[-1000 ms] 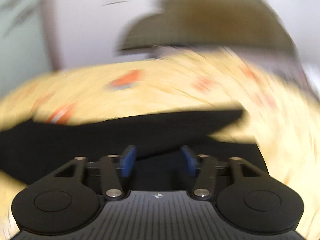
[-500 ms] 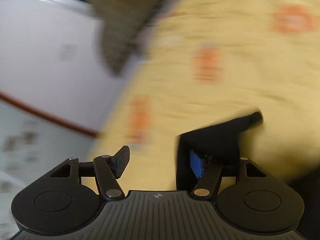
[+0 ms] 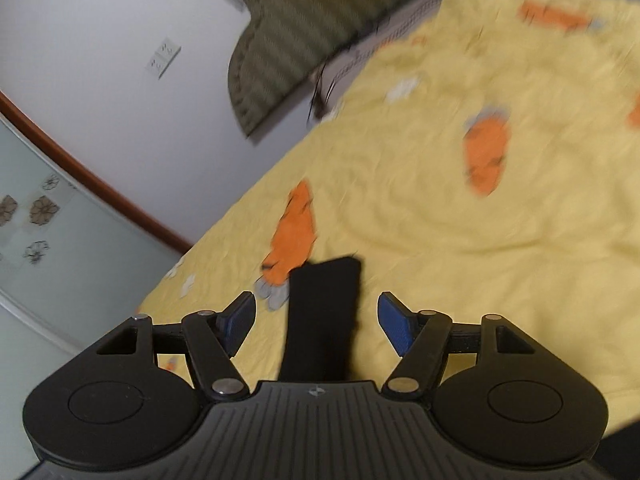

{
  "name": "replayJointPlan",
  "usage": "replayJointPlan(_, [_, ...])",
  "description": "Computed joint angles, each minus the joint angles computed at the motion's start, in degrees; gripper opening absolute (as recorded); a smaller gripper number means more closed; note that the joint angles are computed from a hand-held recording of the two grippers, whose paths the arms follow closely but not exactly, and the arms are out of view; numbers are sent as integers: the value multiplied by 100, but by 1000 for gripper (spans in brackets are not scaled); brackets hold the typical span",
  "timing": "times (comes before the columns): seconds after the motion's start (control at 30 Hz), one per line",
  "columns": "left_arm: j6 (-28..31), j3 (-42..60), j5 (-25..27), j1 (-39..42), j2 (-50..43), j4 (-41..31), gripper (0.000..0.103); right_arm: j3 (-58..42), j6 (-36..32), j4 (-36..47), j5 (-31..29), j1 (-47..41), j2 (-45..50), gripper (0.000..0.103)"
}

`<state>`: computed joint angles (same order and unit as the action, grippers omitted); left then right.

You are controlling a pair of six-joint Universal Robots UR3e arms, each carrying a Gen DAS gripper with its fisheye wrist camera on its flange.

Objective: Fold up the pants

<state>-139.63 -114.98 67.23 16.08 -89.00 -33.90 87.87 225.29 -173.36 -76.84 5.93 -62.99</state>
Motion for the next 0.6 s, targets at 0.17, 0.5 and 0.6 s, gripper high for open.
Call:
replayJointPlan(0.17, [96, -89, -23, 4, 20, 131, 81, -1291, 644, 185, 560, -300, 1385, 67])
replayJointPlan(0.5, [557, -37, -405, 74, 65, -169, 78, 268, 227, -570, -2166, 601, -153, 4])
replayJointPlan(0.6, [714, -19, -570, 124, 109, -374, 76, 1828, 268, -1013, -3166, 929, -1638, 4])
